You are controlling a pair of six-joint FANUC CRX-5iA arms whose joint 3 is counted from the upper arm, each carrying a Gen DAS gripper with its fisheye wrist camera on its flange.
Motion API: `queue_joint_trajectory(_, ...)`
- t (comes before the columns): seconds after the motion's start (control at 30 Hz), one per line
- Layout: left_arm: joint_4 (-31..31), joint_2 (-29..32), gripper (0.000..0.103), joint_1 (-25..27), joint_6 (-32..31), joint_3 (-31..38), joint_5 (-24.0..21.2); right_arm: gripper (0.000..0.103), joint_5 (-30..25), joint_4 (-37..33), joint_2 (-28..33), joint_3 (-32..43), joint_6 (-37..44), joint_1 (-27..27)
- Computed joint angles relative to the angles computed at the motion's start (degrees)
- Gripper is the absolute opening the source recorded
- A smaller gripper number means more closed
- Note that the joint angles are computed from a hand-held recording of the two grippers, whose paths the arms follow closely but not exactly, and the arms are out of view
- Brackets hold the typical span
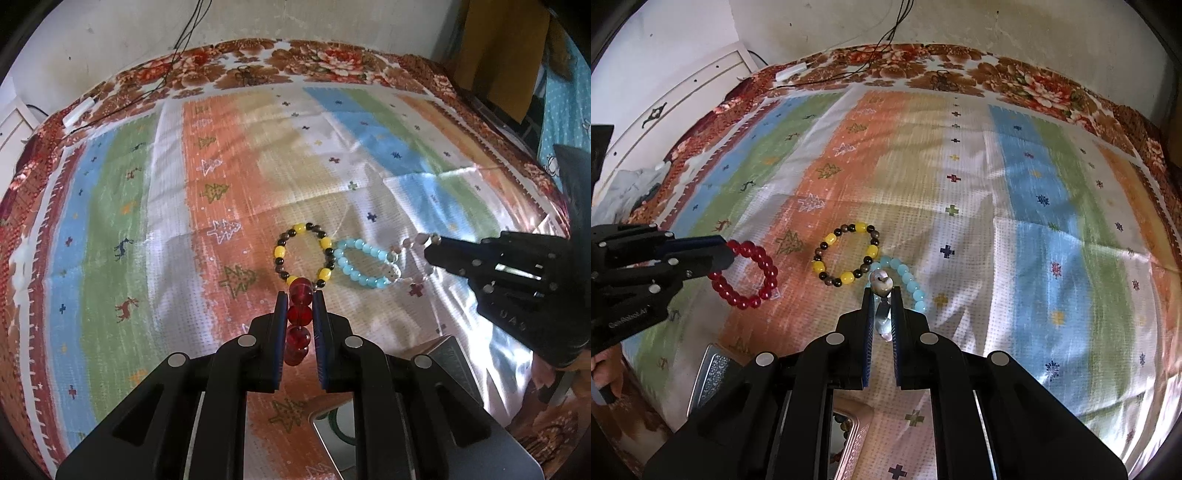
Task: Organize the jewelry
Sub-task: 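Lift both bracelets and carry them over the tin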
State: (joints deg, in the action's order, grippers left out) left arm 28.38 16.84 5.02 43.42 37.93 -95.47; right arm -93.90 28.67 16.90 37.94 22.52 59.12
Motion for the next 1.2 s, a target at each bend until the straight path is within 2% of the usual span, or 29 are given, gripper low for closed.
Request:
queue_joint_trajectory(0.5,4.67,-4.31,0.013,3.12,1.16,-4.72,3.24,0.01,0.31,4.71,-0.85,-0.42,-2.63,3.44)
queue_joint_trajectory(1.0,8.12,-10.59,0.013,5.86,-3.29,-12.12,4.51,0.01,-1.11,7.44,-1.06,0.15,-3.78,7.13)
queue_joint_trajectory(1.2,8.55,-11.83,0.013,6.91,-3.12,-13.33,4.47,0.01,-0.75,9.19,-1.41,-0.6,-4.35,8.59)
